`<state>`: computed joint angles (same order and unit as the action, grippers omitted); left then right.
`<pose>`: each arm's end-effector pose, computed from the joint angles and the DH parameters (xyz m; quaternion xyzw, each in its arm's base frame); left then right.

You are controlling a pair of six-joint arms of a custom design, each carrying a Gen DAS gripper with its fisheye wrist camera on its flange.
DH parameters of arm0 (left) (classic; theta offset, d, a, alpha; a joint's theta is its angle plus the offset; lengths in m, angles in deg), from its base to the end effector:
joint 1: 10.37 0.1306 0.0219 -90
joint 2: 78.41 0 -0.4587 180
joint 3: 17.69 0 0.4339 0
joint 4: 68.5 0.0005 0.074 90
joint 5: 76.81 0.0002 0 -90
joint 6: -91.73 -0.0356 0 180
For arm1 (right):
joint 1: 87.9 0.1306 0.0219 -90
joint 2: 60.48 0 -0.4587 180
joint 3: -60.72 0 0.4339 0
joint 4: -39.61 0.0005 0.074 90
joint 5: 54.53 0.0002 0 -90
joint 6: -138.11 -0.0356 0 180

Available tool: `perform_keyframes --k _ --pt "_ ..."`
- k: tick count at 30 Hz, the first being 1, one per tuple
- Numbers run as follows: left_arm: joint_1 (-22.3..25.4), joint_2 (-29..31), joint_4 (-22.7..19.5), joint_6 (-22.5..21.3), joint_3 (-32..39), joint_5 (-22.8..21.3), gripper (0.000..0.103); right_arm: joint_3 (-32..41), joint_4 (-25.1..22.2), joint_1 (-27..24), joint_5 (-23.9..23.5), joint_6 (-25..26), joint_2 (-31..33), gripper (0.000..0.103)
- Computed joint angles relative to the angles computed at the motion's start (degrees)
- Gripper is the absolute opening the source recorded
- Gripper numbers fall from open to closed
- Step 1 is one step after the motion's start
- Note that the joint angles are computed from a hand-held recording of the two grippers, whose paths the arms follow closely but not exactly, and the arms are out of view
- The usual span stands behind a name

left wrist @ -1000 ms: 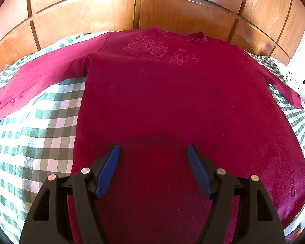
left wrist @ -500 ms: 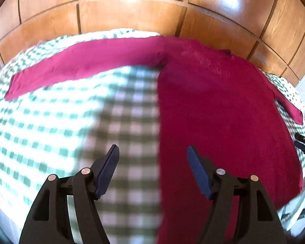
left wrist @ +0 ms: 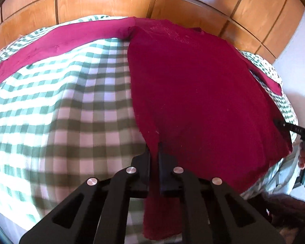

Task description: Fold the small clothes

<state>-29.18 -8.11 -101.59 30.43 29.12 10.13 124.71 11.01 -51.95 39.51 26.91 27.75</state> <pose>0.3085 -0.1036 0.2980 -0.0902 0.9532 -0.0924 0.2734 0.3817 0.2731 0.3235 -0.1105 0.9409 0.1230 0.2956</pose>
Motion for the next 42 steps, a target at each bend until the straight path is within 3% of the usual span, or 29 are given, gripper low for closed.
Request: perform_keyframes --k 8,9,12,14,15,16,19,24,29,31,34,35,36,37,42 --pt "-0.5 -3.7 -2.6 -1.9 0.3 1.4 0.006 -1.2 -2.0 -0.2 -1.2 2.0 -1.2 0.008" --pt "-0.4 -3.8 -2.3 -2.1 0.8 0.4 0.009 -1.2 -2.1 -0.8 -1.8 2.1 -1.3 0.008" --pt "0.0 -2.1 0.0 -3.3 3.2 -1.9 0.037 -1.2 -1.1 -2.6 -4.2 0.6 -1.3 0.010" --pt "0.1 0.7 2.3 -4.4 5.4 -3.8 0.041 -1.2 1.4 -5.5 -5.5 -2.6 -1.3 0.024" --pt "0.3 2.3 3.0 -4.7 6.6 -4.0 0.042 -1.3 2.5 -6.5 -5.2 -4.0 -1.3 0.042" --pt "0.4 3.6 3.6 -4.8 7.4 -4.3 0.043 -1.3 4.3 -8.2 -4.4 -5.9 -1.3 0.048" --pt "0.4 9.9 5.1 -3.8 11.2 -5.6 0.045 0.3 6.7 -13.7 -3.5 -11.8 0.2 0.048" --pt "-0.4 16.6 3.6 -3.3 14.9 -5.6 0.046 4.6 10.8 -22.9 -2.8 -23.9 4.4 0.048" --pt "-0.7 18.5 3.7 -3.6 14.8 -5.2 0.053 11.6 7.7 -28.4 0.0 -31.9 10.2 0.048" --pt "-0.2 18.6 4.0 -3.4 14.7 -4.4 0.056 14.3 6.3 -30.0 -1.7 -33.9 13.0 0.048" --pt "0.1 18.7 4.4 -2.6 14.5 -3.8 0.058 18.3 3.5 -30.5 -0.5 -32.9 15.9 0.045" --pt "0.0 18.8 4.3 -2.7 14.5 -4.2 0.058 19.4 2.5 -30.4 -0.2 -32.0 16.4 0.038" --pt "-0.2 18.9 4.3 -2.8 14.6 -4.4 0.059 20.8 1.1 -30.1 -0.1 -30.7 16.9 0.018" --pt "-0.2 18.9 4.3 -2.9 14.5 -4.6 0.059 22.9 -1.2 -29.5 1.0 -28.5 17.4 0.008" --pt "0.2 19.2 5.0 -1.9 14.7 -3.7 0.060 25.4 3.1 -23.2 3.7 -14.8 14.1 0.007"
